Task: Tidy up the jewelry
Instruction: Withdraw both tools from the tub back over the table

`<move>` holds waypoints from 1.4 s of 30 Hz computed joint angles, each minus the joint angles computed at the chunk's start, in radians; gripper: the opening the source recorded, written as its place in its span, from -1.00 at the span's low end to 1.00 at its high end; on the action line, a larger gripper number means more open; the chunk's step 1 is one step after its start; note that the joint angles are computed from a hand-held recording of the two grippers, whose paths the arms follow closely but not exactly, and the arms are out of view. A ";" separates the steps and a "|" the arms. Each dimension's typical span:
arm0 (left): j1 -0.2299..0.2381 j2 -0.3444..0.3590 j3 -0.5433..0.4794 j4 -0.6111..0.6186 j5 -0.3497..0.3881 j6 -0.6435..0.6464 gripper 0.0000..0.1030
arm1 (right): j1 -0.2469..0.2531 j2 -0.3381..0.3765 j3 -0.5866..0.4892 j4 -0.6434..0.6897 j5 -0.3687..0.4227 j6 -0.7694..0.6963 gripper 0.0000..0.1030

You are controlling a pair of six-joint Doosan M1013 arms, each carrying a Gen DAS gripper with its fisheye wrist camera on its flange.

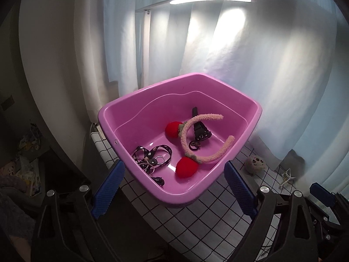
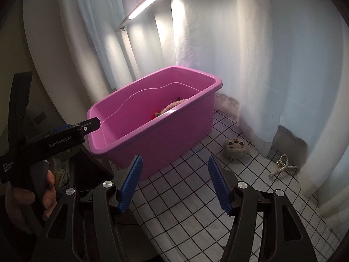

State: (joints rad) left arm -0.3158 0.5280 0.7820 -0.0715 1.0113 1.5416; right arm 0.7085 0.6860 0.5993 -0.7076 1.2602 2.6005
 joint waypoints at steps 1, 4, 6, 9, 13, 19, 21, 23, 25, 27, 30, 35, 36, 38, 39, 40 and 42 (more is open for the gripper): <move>-0.006 -0.017 0.026 -0.010 -0.015 0.009 0.78 | 0.009 -0.036 0.064 -0.016 -0.003 0.039 0.18; -0.030 -0.070 0.108 -0.019 -0.057 0.024 0.79 | 0.039 -0.138 0.242 -0.076 0.009 0.173 0.20; -0.047 -0.102 0.159 -0.030 -0.080 0.029 0.80 | 0.059 -0.198 0.346 -0.106 0.034 0.254 0.23; -0.074 -0.151 0.239 -0.036 -0.121 0.031 0.83 | 0.074 -0.276 0.473 -0.118 0.065 0.351 0.24; -0.109 -0.204 0.333 -0.017 -0.158 0.007 0.84 | 0.089 -0.357 0.612 -0.126 0.071 0.464 0.24; -0.140 -0.239 0.410 -0.037 -0.116 0.026 0.84 | 0.083 -0.417 0.712 -0.094 0.059 0.536 0.24; -0.148 -0.245 0.431 -0.044 -0.120 0.053 0.84 | 0.081 -0.417 0.717 -0.091 0.066 0.536 0.24; -0.154 -0.244 0.444 -0.059 -0.125 0.085 0.84 | 0.078 -0.412 0.712 -0.092 0.089 0.530 0.24; -0.158 -0.234 0.443 -0.074 -0.107 0.099 0.84 | 0.073 -0.405 0.702 -0.086 0.117 0.522 0.24; -0.159 -0.236 0.462 -0.103 -0.131 0.115 0.84 | 0.071 -0.406 0.705 -0.094 0.121 0.501 0.24; -0.177 -0.225 0.457 -0.059 -0.103 0.079 0.84 | 0.057 -0.409 0.706 -0.075 0.115 0.454 0.24; -0.206 -0.229 0.474 0.019 -0.096 -0.052 0.84 | 0.026 -0.436 0.752 -0.055 0.018 0.369 0.25; -0.215 -0.231 0.479 0.049 -0.097 -0.094 0.84 | 0.015 -0.444 0.766 -0.043 -0.014 0.345 0.25; -0.237 -0.237 0.493 0.124 -0.094 -0.209 0.84 | -0.009 -0.460 0.791 -0.012 -0.078 0.283 0.25; -0.247 -0.240 0.500 0.150 -0.086 -0.262 0.84 | -0.020 -0.465 0.799 0.009 -0.104 0.245 0.25; -0.256 -0.243 0.508 0.172 -0.080 -0.312 0.84 | -0.031 -0.471 0.809 0.027 -0.133 0.205 0.25; -0.277 -0.247 0.523 0.219 -0.065 -0.407 0.84 | -0.051 -0.479 0.824 0.065 -0.175 0.119 0.25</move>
State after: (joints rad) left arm -0.5924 0.2809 1.3050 0.1474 0.9464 1.1343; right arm 0.6573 0.2068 1.4233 -0.6428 1.0857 2.7197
